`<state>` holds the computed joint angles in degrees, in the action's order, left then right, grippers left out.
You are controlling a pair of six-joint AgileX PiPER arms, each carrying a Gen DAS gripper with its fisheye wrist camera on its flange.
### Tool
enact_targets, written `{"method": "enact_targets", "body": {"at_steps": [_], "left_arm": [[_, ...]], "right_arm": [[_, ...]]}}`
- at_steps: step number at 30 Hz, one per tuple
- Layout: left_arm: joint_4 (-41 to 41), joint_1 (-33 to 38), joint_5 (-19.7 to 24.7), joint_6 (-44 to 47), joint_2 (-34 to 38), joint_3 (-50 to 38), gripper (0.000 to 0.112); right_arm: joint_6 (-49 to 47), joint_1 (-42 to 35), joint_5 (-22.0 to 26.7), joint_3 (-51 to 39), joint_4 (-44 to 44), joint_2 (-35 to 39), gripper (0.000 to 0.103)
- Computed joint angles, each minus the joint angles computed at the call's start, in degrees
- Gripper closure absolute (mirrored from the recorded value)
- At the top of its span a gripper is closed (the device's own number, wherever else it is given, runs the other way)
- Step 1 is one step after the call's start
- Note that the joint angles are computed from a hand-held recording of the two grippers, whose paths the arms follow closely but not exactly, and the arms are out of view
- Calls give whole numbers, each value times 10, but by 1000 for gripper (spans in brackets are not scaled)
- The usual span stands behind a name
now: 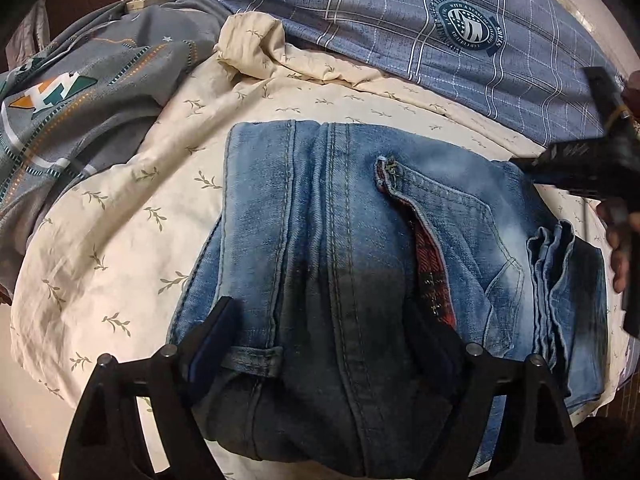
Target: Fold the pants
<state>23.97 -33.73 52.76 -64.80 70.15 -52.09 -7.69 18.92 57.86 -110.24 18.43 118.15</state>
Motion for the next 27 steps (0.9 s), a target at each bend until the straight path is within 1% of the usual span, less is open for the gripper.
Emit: {"method": "enact_targets", "body": {"at_steps": [1,2,3,4,5,6,7,8,9,10,11,12,13,14,15,17,18,20,21,22,23,24,25,27], "left_arm": [[1,0,-1,1,-1,1,27],[0,4,-5,4,1,2,27],[-3,7,-8,6,-1,3,27],[-3,7,-10,6,-2,5,27],[-3,8,-11,6,-2,5,27],[-2,8,-11,5,-2,5,27],[-2,9,-12,6,-1,5,26],[-4,11,-14,6,-1,6,26],[-2,7,-11,2,-3,6,26],[-1,7,-10,1,-3,6,26],[0,6,-10,0,-3,6,26],[1,6,-10,-1,-3,6,26],[0,6,-11,0,-3,7,26],[0,7,-11,2,-3,7,26],[-1,8,-14,4,-5,9,26],[0,8,-14,2,-4,9,26],[1,7,-12,-1,-2,7,26],[3,6,-11,-5,-1,7,25],[2,7,-12,-4,-1,7,25],[2,7,-13,-3,-2,7,25],[3,7,-14,-4,-2,9,25],[5,6,-16,-5,-2,9,25],[7,6,-17,-6,-2,10,25],[0,15,-34,-7,-15,21,25]], "right_arm": [[13,-7,-9,8,-1,-13,61],[20,-9,-19,19,-2,-27,26],[17,-15,-51,52,11,-57,24],[1,-20,-68,74,36,-78,24],[-27,-26,-69,89,75,-95,24],[-67,-32,-49,99,130,-105,24],[-101,-35,-20,100,175,-105,24],[-132,-28,33,86,211,-91,24],[-143,-25,63,72,223,-76,24],[-135,-16,74,58,214,-59,24],[-111,-7,68,34,193,-31,25],[-65,2,62,-3,149,-4,25],[-10,-6,50,-28,128,33,25],[23,-16,55,-36,129,51,26],[33,-27,44,-26,153,47,26],[-10,-42,68,-24,222,33,27],[-18,-46,68,-15,236,21,27],[-35,-48,48,9,259,-7,27],[-49,-48,50,6,282,-4,27],[-53,-46,49,10,287,1,26],[-35,-37,58,-10,270,21,26],[-9,-26,73,-45,240,58,26],[8,-26,72,-57,233,71,26],[22,-32,56,-35,252,46,26]]}}
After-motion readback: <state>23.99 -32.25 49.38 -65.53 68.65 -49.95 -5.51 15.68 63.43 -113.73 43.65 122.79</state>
